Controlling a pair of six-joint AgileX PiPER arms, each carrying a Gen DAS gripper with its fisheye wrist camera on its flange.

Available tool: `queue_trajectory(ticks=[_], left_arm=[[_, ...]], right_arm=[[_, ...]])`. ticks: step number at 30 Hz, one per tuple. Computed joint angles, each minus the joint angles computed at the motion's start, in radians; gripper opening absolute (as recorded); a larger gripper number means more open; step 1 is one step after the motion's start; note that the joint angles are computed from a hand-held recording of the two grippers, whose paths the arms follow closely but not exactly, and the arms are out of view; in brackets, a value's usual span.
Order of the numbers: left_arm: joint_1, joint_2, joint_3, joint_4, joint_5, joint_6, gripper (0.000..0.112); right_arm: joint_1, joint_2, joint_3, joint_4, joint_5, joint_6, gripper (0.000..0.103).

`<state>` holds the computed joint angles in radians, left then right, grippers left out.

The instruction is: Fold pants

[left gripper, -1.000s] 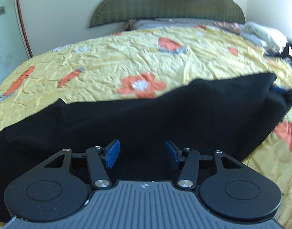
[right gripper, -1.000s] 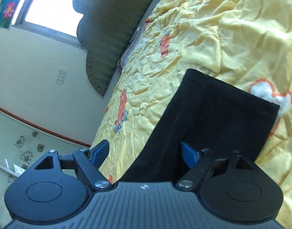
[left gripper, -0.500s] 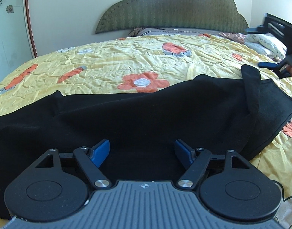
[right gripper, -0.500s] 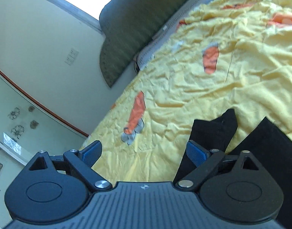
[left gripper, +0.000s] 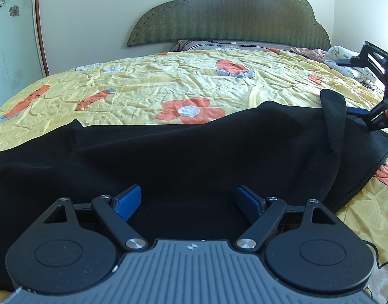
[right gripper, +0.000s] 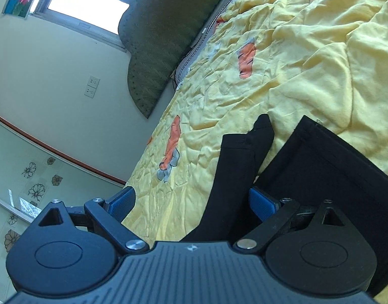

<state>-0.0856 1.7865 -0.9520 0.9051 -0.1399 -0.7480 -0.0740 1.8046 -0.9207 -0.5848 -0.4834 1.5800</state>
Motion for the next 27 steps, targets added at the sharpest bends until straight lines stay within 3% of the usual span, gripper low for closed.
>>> queue_trajectory(ticks=[6, 12, 16, 20, 21, 23, 25, 27], left_arm=[[0.001, 0.001, -0.002, 0.013, -0.001, -0.013, 0.087], [0.002, 0.005, -0.005, 0.038, -0.002, -0.041, 0.088], [0.002, 0.005, -0.007, 0.050, -0.001, -0.052, 0.089], [0.002, 0.004, -0.007, 0.055, 0.000, -0.057, 0.090], [0.002, 0.004, -0.007, 0.057, 0.000, -0.058, 0.090], [0.003, 0.004, -0.007, 0.064, 0.000, -0.066, 0.090], [0.006, 0.006, -0.008, 0.072, -0.009, -0.075, 0.091], [0.007, -0.002, 0.000, 0.043, -0.021, -0.041, 0.088]], right_arm=[[-0.016, 0.028, -0.014, 0.057, -0.066, -0.070, 0.097], [-0.013, 0.030, -0.032, 0.109, -0.049, -0.105, 0.096], [-0.017, 0.025, -0.053, -0.007, -0.026, -0.022, 0.097], [-0.014, 0.073, -0.130, -0.108, 0.054, 0.052, 0.096], [-0.013, 0.091, -0.153, -0.113, 0.074, 0.046, 0.093], [-0.009, 0.121, -0.204, -0.137, 0.129, 0.064, 0.070], [-0.006, 0.143, -0.253, -0.217, 0.209, 0.136, 0.026], [-0.009, 0.157, -0.267, -0.252, 0.243, 0.172, 0.011]])
